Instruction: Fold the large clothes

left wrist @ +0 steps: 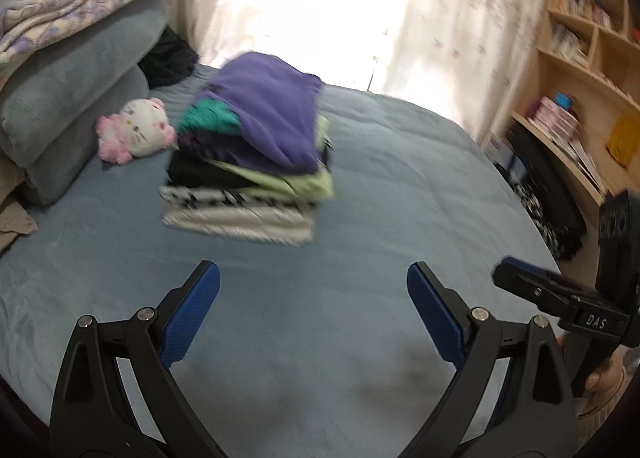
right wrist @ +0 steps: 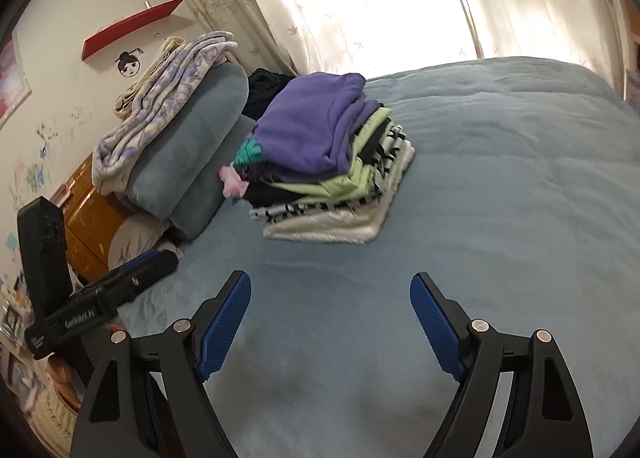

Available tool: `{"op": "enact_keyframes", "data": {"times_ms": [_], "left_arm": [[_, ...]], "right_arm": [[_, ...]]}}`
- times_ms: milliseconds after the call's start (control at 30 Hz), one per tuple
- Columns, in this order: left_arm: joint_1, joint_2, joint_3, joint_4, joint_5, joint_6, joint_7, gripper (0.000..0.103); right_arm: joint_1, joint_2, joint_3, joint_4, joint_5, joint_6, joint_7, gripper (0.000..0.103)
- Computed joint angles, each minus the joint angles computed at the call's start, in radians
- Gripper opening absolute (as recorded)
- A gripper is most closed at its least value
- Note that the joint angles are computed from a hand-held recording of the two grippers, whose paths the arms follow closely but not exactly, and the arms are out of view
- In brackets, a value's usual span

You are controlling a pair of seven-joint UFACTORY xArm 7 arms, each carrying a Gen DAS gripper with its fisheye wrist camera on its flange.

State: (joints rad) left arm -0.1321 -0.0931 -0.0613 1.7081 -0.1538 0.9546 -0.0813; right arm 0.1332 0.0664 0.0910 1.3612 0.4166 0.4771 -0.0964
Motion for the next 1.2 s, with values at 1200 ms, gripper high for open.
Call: {"op": "enact_keyframes", "data": {"times_ms": [1200], "left_arm": [[-0.123, -0.532, -0.247, -0.570, 0.244, 0.096, -0.438, 0.095]], "right_arm": [[-0.012, -1.170, -0.012, -1.046, -0.367, 0.202, 0.374, 0.100]]}}
